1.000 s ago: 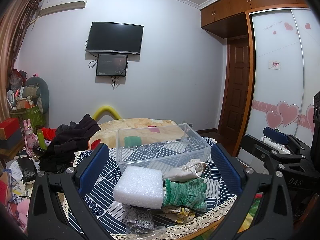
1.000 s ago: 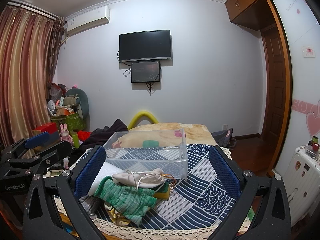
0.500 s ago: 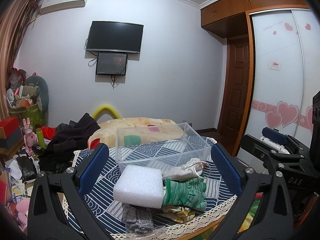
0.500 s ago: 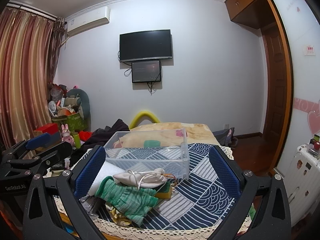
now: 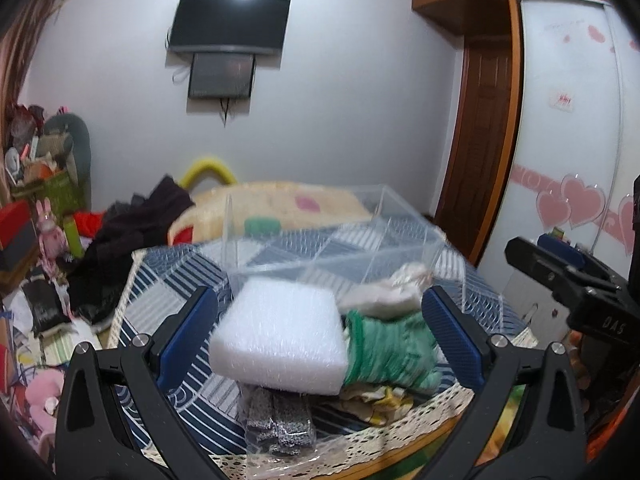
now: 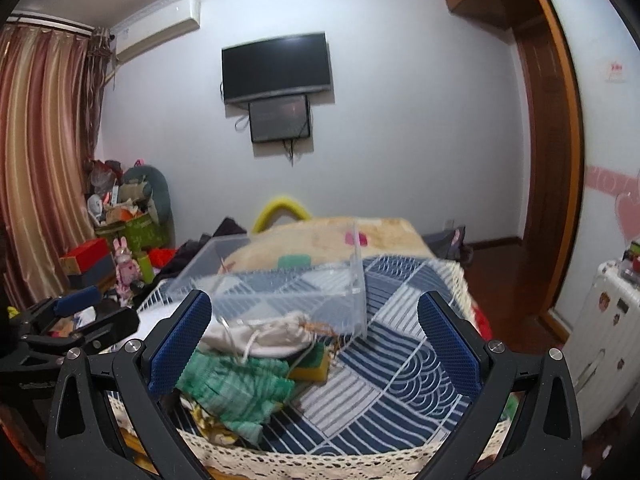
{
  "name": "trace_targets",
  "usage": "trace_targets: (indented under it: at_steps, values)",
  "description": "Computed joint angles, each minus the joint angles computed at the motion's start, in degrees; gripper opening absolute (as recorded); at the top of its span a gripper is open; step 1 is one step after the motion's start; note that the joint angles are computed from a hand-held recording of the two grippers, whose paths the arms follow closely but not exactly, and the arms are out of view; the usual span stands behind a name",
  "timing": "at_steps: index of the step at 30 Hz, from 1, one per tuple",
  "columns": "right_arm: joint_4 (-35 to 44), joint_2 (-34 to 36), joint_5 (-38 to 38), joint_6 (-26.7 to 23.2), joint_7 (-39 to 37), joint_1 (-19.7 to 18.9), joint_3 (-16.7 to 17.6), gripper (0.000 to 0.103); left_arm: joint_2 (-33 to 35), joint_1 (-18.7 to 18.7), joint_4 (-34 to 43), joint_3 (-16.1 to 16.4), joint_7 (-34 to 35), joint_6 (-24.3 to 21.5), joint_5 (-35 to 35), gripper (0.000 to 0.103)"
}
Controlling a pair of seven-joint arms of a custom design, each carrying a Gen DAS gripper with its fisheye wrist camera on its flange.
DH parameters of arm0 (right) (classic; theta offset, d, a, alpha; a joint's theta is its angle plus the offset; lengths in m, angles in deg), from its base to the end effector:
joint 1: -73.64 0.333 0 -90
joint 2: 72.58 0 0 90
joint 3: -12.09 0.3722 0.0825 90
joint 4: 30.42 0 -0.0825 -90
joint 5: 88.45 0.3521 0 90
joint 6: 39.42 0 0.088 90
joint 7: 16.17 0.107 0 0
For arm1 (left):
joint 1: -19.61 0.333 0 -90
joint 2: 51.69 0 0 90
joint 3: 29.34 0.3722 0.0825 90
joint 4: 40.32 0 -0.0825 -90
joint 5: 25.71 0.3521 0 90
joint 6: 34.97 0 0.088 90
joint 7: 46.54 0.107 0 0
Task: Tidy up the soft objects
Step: 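Grasp the white foam block with the left tool while the right tool grasps the white drawstring pouch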
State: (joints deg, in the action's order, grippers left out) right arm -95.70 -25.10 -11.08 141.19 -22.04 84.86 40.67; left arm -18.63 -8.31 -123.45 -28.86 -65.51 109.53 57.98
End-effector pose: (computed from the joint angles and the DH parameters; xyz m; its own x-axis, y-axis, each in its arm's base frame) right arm 0.7400 0.2913 0.4508 0.5983 -0.7997 -0.0504 -0.2748 -0.1456 -0.9504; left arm 0.6597 -0.3550 0.4585 0.2593 -0.9583 0.1202 -0.3739 -0.2143 -0.9023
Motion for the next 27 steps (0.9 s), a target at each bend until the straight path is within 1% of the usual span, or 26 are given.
trace_targets:
  at_steps: [1, 2, 3, 5, 6, 8, 9, 12, 13, 17, 20, 24, 25, 27]
  values:
    - [-0.3, 0.0, -2.6, -1.2, 4.5, 1.4, -2.9, 0.103, 0.8, 0.7, 0.6, -0.5, 1.7, 0.1, -1.8, 0.103]
    - [-0.5, 0.0, -4.9, -2.1, 7.7, 2.2, -4.7, 0.103, 1.1, 0.8, 0.7, -0.5, 2.3, 0.3, -2.5, 0.103]
    - [-0.5, 0.2, -8.1, -3.5, 12.4, 3.6, -7.4, 0.103, 1.5, 1.1, 0.9, -0.5, 3.3, 0.3, -3.6, 0.103]
    - [-0.6, 0.5, -11.8, -6.0, 17.0, 3.9, -8.9, 0.103, 2.1, 1.3, 1.0, -0.3, 5.1, 0.4, -5.1, 0.103]
    - [-0.4, 0.7, -14.2, -8.4, 20.1, 4.3, -10.1, 0.103, 2.2, 1.4, 0.7, -0.2, 5.7, 1.0, -5.3, 0.103]
    - [0.0, 1.3, -16.9, -11.3, 22.6, 3.7, -9.8, 0.103, 2.1, 1.4, 0.1, 0.2, 6.0, 1.4, -5.7, 0.103]
    - [0.6, 1.7, -18.8, -13.1, 24.4, 3.7, -10.2, 0.103, 2.1, 1.4, -0.2, 0.3, 6.0, 1.5, -5.9, 0.103]
    - [3.8, 3.8, -24.8, -16.9, 30.6, 5.4, -12.6, 0.103, 2.2, 1.6, -0.5, 0.5, 6.2, 1.4, -6.8, 0.103]
    - [5.2, 4.7, -26.7, -17.4, 32.2, 6.0, -13.3, 0.103, 2.2, 1.6, -0.6, 0.5, 6.0, 1.4, -6.9, 0.103]
    - [11.3, 8.6, -33.6, -20.0, 39.0, 7.9, -15.6, 0.103, 1.0, 2.6, -2.5, 1.0, 1.9, 4.8, -5.3, 0.103]
    - [15.3, 10.9, -37.1, -22.4, 42.4, 8.0, -15.6, 0.102, 0.5, 3.6, -3.3, 1.0, -0.7, 6.9, -4.8, 0.103]
    - [19.6, 13.4, -40.8, -25.0, 46.5, 8.4, -16.4, 0.094, 1.5, 5.5, -3.1, 0.3, -0.8, 10.5, -6.8, 0.103]
    - [22.5, 14.9, -42.2, -26.7, 48.4, 8.9, -17.1, 0.092, 1.8, 5.8, -3.0, 0.2, -0.5, 11.1, -7.8, 0.103]
    - [26.0, 16.7, -44.1, -29.0, 50.6, 9.0, -17.3, 0.086, 2.3, 5.8, -2.8, 0.8, -1.2, 12.7, -7.9, 0.103]
